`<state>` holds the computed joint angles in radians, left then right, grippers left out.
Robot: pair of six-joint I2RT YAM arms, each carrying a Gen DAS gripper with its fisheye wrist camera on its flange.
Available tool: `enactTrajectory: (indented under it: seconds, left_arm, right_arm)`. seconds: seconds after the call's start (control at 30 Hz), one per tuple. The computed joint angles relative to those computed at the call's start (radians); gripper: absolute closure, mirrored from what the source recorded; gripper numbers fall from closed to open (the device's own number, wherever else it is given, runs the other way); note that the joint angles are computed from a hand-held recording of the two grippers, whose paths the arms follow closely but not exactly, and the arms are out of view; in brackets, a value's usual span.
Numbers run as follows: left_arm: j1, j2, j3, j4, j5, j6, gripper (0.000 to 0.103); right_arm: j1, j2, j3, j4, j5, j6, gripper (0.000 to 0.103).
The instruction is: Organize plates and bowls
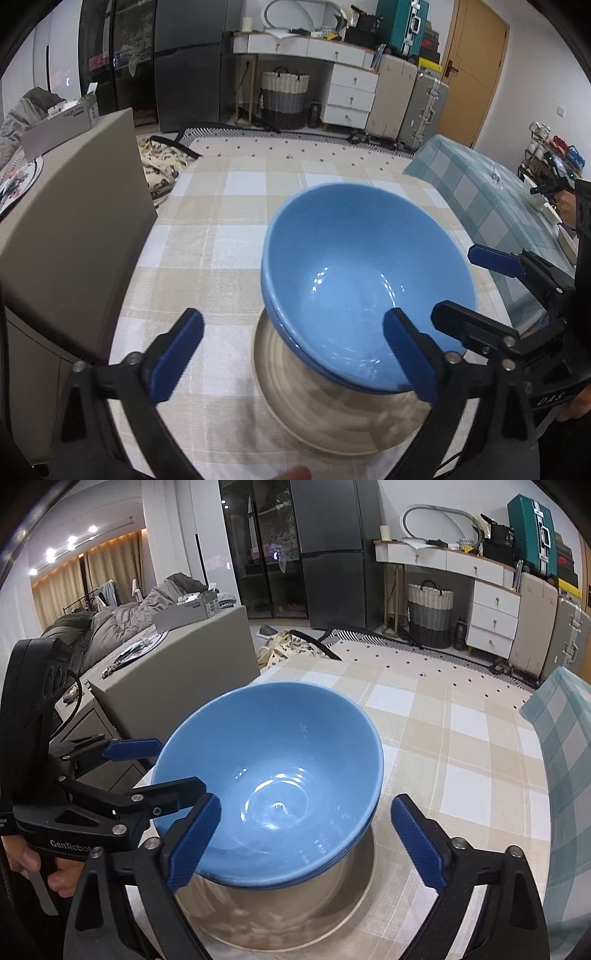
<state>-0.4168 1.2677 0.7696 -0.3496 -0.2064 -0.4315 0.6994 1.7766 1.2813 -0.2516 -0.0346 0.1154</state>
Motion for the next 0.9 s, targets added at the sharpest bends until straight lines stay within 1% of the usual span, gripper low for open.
enactTrajectory:
  seconds: [0.1, 0.23, 0.37, 0.57, 0.83, 0.9]
  left_arm:
    - [-0.004, -0.066, -0.046, 0.034, -0.022, 0.027, 0.000]
    - [-0.028, -0.150, -0.100, 0.065, -0.087, 0.052, 0.000]
    - [-0.041, -0.228, -0.146, 0.069, -0.099, 0.051, 0.000]
    - [-0.101, -0.314, -0.202, 0.045, -0.170, -0.005, 0.000]
    - [-0.238, -0.390, -0.260, 0.009, -0.297, -0.086, 0.000]
    - [-0.259, -0.411, -0.279, 0.001, -0.308, -0.110, 0.000]
  right_arm:
    - [0.003, -0.043, -0.051, 0.062, 0.010, 0.003, 0.001]
    - [0.014, -0.098, -0.116, 0.111, 0.006, -0.009, 0.001]
    - [0.035, -0.160, -0.194, 0.153, 0.018, -0.021, 0.001]
    - [0.054, -0.243, -0.300, 0.198, 0.028, 0.001, 0.001]
    - [0.094, -0.363, -0.431, 0.234, 0.077, 0.036, 0.001]
    - [0.104, -0.395, -0.463, 0.238, 0.087, 0.049, 0.001]
